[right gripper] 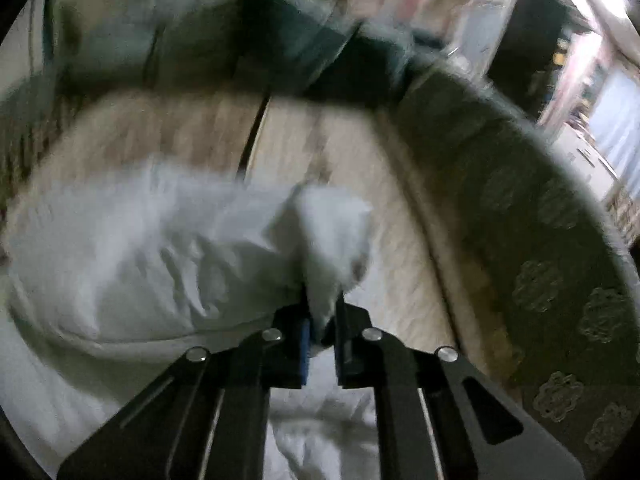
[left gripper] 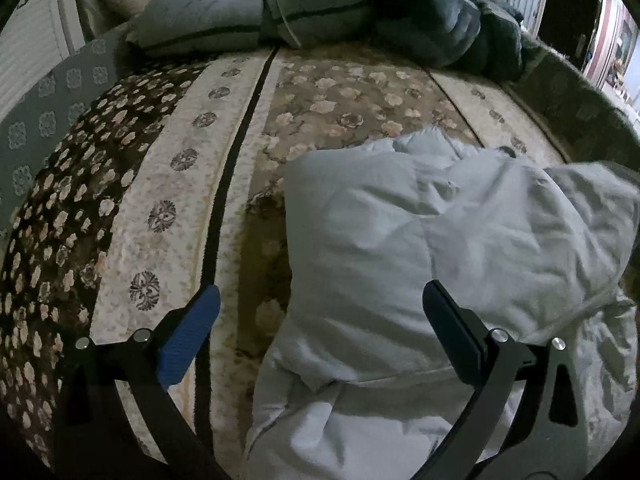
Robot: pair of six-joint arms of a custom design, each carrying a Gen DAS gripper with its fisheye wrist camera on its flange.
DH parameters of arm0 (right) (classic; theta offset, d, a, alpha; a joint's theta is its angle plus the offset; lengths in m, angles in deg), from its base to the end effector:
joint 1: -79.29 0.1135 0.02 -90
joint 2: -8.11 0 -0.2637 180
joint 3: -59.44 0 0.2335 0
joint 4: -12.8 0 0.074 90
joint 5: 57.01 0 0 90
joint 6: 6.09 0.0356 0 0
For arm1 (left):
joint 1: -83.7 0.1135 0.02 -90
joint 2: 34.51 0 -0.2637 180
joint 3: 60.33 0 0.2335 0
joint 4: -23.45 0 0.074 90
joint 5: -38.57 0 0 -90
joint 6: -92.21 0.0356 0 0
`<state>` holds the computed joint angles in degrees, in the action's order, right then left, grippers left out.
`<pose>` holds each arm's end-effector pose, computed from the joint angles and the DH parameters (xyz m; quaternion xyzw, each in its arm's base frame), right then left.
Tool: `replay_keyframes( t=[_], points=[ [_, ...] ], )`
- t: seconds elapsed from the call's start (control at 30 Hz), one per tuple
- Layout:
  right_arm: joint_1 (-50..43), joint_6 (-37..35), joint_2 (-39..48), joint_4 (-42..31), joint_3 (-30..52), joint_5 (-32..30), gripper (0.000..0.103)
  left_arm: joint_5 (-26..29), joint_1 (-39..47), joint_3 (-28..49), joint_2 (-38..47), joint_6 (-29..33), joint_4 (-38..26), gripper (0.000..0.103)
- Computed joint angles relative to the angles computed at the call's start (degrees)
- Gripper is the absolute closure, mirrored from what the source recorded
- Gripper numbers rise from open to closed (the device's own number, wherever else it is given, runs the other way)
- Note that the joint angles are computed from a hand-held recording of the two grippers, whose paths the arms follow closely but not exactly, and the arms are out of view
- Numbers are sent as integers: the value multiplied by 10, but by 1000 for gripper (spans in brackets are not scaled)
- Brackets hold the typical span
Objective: Fold large clothes
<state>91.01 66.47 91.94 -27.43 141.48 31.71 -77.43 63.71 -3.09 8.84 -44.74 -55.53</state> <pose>0.2999 0.0630 0.2950 -0.2344 0.8830 -0.0101 0.4066 0.0989 -0.0194 0.2544 -0.2690 0.9139 0.0673 0.2964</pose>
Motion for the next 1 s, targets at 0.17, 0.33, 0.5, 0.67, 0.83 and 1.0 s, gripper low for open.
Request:
replay_keyframes(
  t=[0.17, 0.33, 0.5, 0.67, 0.83, 1.0],
  points=[
    [-48, -67, 52, -25, -24, 43, 95, 13, -20, -6, 13, 0, 21, 3],
    [-87, -89, 103, 34, -92, 104, 92, -34, -86, 4, 87, -40, 0, 3],
    [-152, -32, 77, -19, -26, 51, 87, -32, -108, 14, 97, -44, 7, 3],
    [-96, 21, 17, 5, -42, -58, 41, -13, -124, 18, 96, -51, 43, 3],
    [20, 74, 68, 46, -48, -66, 41, -21, -136, 6, 145, -53, 78, 3],
    [59, 51, 135, 146, -86, -19, 39, 26, -96, -29, 155, -21, 136, 3]
  ],
)
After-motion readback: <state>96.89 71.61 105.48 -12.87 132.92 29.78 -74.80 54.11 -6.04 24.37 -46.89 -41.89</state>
